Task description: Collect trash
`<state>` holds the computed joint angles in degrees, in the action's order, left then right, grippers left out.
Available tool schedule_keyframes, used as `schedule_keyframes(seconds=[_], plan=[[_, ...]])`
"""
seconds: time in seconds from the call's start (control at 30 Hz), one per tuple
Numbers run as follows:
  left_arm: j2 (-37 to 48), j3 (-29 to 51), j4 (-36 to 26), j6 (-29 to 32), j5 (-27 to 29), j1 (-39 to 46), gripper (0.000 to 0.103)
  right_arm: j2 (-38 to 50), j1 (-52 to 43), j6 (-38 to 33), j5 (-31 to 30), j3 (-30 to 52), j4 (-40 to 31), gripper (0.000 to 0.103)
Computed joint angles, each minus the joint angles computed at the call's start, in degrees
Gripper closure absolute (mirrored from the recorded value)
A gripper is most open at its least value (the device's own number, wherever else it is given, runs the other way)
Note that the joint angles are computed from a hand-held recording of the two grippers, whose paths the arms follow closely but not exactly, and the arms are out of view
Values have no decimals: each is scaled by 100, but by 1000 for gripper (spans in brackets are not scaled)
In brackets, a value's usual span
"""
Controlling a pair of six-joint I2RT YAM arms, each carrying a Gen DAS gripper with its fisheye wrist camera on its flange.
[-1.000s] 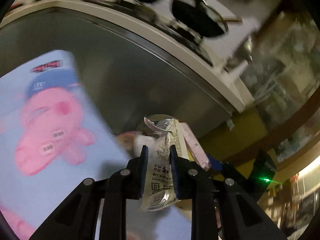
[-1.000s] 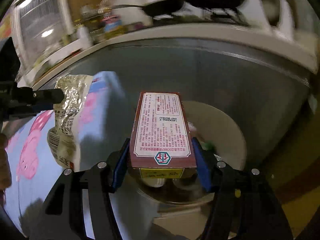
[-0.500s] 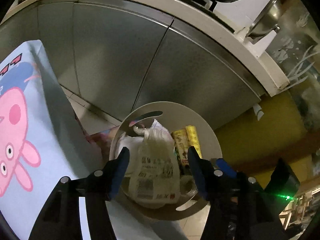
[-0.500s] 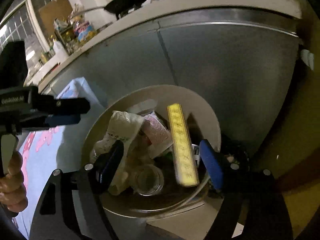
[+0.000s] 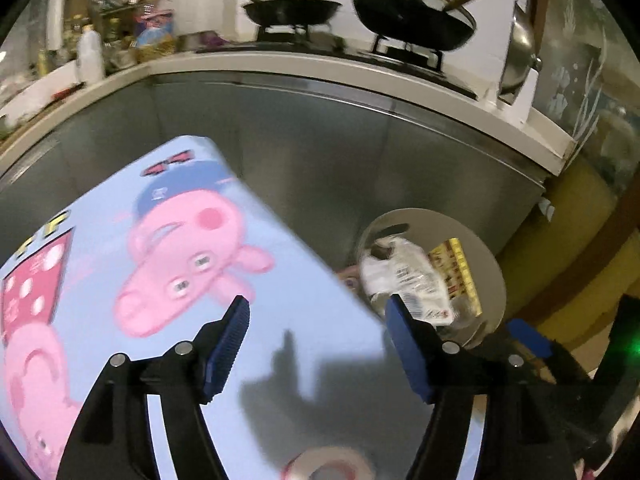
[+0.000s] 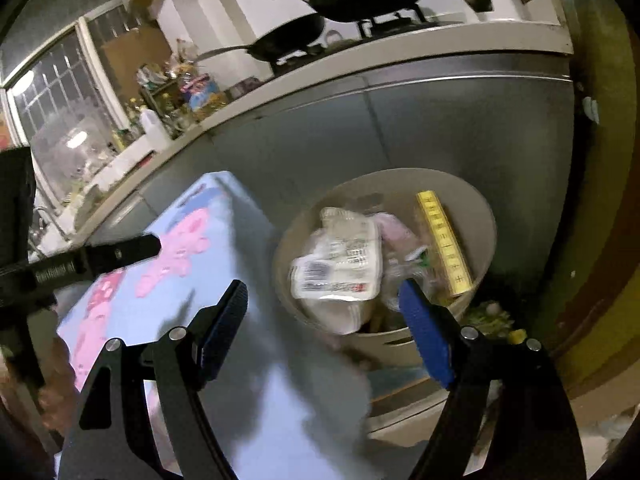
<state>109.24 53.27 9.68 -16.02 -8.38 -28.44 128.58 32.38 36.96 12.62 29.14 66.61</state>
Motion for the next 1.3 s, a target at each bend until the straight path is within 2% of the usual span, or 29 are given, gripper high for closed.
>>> schedule_keyframes(seconds=[0.17,0.23,0.4,0.63,1.0,1.3], plan=[[-987,-1210,429,-3,-191,282,25,-361,655,299,331,111,-374,25],[-1259,-1505,519,-15,-247,350,24,-482,859,455,523,149,-506,20],[-2064,-2271,640,27,-317,551,16,-793,1409,1039,943,183,-838,13],[-3208,-3134,568,14,-231,943,5,-1223,2114,1343,1615,386,-1628,6],[-4512,-3707,72,203,-682,1121,4,-1858,2999,2087,2749,676,-3150,6],[-4672,-3921,208,470,-75,1664,4,-1780,3283,2262,3036,1535,-4474,6]])
